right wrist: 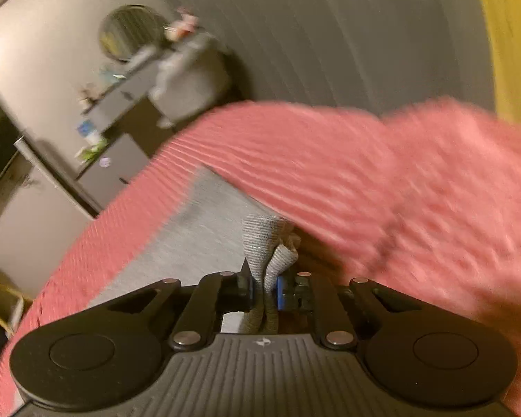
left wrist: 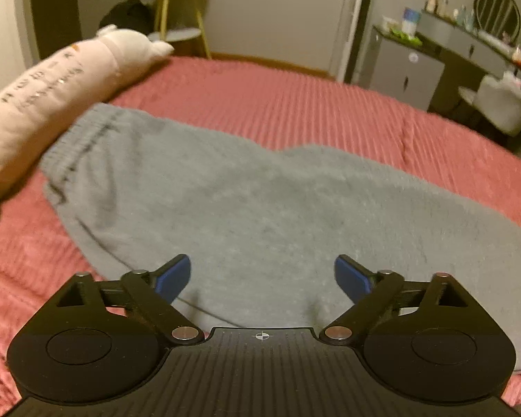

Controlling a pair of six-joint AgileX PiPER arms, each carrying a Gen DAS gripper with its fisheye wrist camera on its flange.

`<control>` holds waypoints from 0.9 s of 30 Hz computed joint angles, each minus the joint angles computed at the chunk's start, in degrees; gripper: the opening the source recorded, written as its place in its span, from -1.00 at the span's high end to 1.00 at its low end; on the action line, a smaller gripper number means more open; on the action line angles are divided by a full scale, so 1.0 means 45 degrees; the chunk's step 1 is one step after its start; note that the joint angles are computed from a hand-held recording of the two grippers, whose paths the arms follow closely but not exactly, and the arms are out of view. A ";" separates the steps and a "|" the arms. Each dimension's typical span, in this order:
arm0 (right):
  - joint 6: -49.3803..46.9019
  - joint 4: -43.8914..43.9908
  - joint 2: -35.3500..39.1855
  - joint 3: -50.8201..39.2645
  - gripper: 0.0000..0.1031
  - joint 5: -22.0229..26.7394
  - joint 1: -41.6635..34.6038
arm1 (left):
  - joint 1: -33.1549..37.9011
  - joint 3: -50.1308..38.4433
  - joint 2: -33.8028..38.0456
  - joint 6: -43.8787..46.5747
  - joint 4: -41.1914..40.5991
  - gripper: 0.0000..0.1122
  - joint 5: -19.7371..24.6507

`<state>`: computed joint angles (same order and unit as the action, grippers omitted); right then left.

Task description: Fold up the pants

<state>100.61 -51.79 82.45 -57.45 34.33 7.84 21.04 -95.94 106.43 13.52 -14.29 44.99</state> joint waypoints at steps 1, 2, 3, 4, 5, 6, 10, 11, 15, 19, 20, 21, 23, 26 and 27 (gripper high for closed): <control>-0.0732 -0.0525 0.0409 -0.1121 0.79 0.1077 0.0900 | 0.0239 0.0044 -0.0103 0.0252 -0.0371 -0.69 0.0041; -0.1559 -0.0977 0.0838 -0.2154 0.79 0.1804 0.1707 | 0.0514 0.0044 -0.0176 0.0513 -0.0817 -0.69 0.0157; -0.2832 -0.1135 0.1322 -0.3327 0.80 0.2295 0.2469 | 0.0785 0.0019 -0.0181 0.0762 -0.1261 -0.70 0.0241; -0.4105 -0.1339 0.1933 -0.4588 0.80 0.2412 0.3330 | 0.1010 0.0026 -0.0175 0.0931 -0.1577 -0.70 0.0265; -0.5379 -0.1235 0.2531 -0.5647 0.79 0.2146 0.4008 | 0.1154 -0.0012 -0.0164 0.0863 -0.1630 -0.70 0.0333; -0.6652 -0.1026 0.3174 -0.6594 0.79 0.1724 0.4651 | 0.1270 0.0018 -0.0180 0.0790 -0.1679 -0.70 0.0358; -1.1744 0.2264 0.6097 -0.9653 0.79 0.0159 0.6431 | 0.1874 0.0869 -0.0450 0.1220 -0.2654 -0.70 -0.0034; -1.3017 0.3537 0.6895 -1.0448 0.78 0.0356 0.6676 | 0.2023 0.0744 -0.0304 0.1273 -0.2948 -0.70 0.0272; -1.7385 0.7821 1.0797 -1.5410 0.78 0.4289 0.7181 | 0.2405 0.0257 0.0138 0.1110 -0.3599 -0.70 0.1004; -1.6622 0.7836 1.0449 -1.5310 0.75 0.4094 0.7239 | 0.2343 -0.0129 0.0551 0.1170 -0.3620 -0.70 0.1439; -1.6210 0.8175 1.0029 -1.4615 0.68 0.3675 0.7072 | 0.2224 -0.0338 0.0699 0.1091 -0.3508 -0.70 0.1584; -1.5887 0.8586 0.9672 -1.3950 0.65 0.3308 0.6989 | 0.2101 -0.0401 0.0759 0.1098 -0.3421 -0.70 0.1614; -1.6317 1.0541 0.8981 -1.2856 0.35 0.2636 0.6473 | 0.1811 -0.0299 0.0700 0.1255 -0.3141 -0.70 0.1466; -1.6801 1.3939 0.7316 -0.9676 0.34 -0.0760 0.5457 | 0.1519 -0.0359 0.0706 0.1822 -0.2912 -0.70 0.1705; -1.6201 1.4516 0.6742 -0.8571 0.30 -0.1878 0.5144 | 0.1464 -0.0467 0.0747 0.1914 -0.2898 -0.70 0.1852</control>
